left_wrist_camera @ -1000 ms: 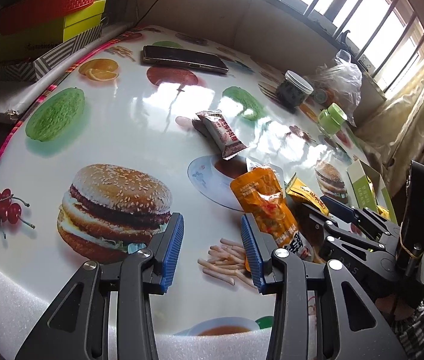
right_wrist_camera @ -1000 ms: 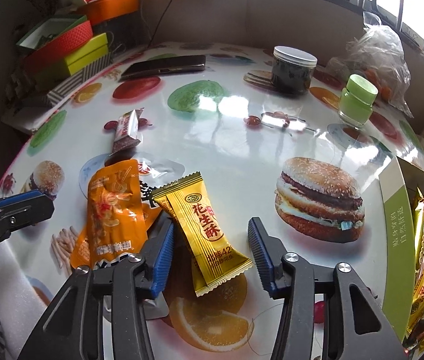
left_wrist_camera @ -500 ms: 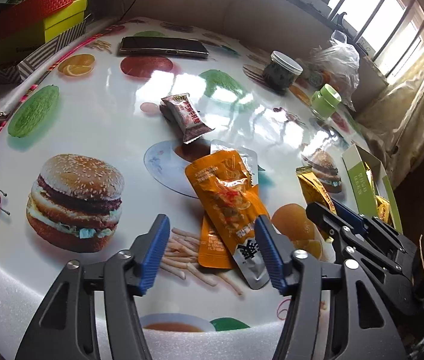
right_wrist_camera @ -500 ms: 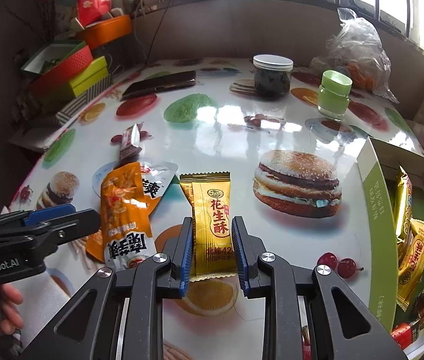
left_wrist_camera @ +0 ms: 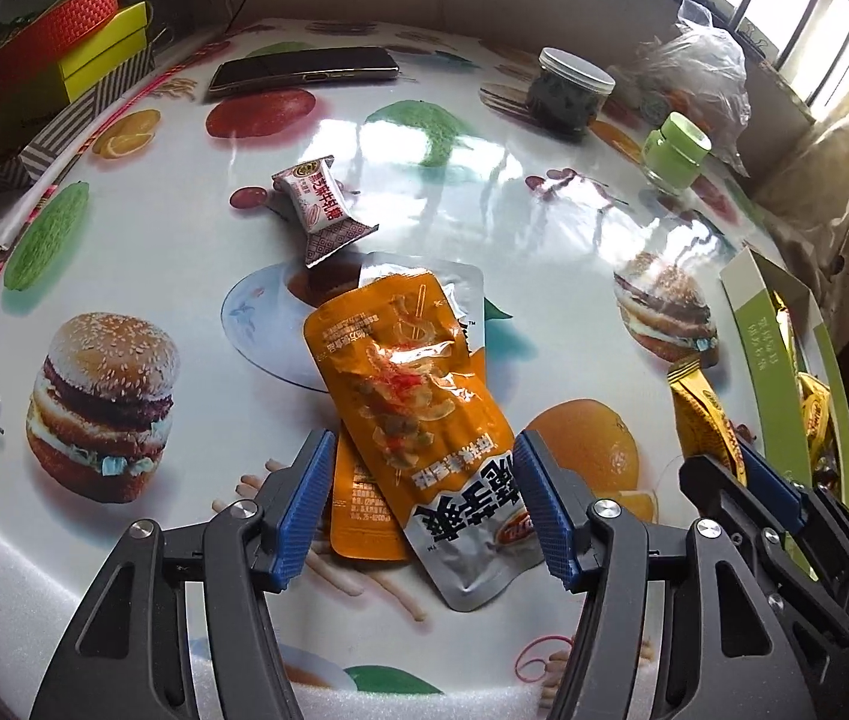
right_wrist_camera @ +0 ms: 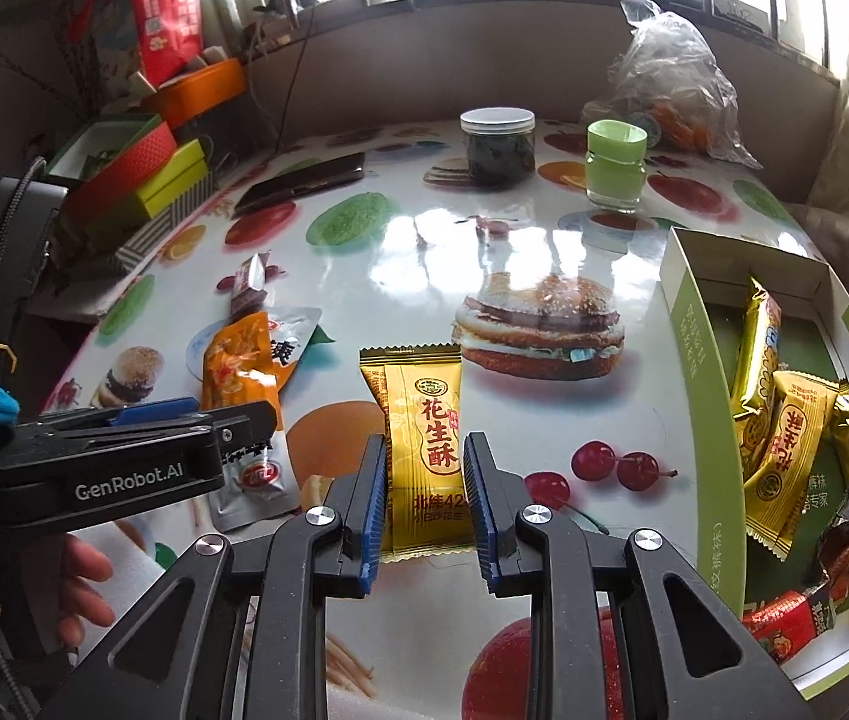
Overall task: Organize snacks
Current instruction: 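Grasp the orange pouch snack with the left tool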
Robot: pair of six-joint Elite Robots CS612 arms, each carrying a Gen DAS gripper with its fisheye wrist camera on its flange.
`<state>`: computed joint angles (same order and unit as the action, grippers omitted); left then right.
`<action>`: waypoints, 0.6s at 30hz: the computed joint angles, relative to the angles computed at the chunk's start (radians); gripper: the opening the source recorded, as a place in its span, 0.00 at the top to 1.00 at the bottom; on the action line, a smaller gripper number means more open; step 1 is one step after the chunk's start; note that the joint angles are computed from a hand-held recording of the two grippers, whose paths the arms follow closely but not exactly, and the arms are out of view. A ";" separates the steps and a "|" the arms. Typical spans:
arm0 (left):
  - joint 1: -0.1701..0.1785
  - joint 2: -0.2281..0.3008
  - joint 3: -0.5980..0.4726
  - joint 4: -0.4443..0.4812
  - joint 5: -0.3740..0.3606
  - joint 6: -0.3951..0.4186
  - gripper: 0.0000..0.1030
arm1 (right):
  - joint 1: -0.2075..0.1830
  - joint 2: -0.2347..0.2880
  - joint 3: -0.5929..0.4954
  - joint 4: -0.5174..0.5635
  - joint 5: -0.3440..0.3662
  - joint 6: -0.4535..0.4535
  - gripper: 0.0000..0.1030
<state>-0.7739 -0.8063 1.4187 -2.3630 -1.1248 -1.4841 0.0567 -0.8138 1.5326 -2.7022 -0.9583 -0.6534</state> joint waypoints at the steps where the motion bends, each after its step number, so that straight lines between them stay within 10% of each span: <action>1: 0.001 0.004 -0.014 0.031 -0.002 0.003 0.40 | -0.002 0.000 0.001 0.001 0.003 0.003 0.77; 18: -0.008 0.019 -0.053 0.134 0.045 0.010 0.51 | -0.012 -0.004 0.009 0.017 0.032 0.008 0.77</action>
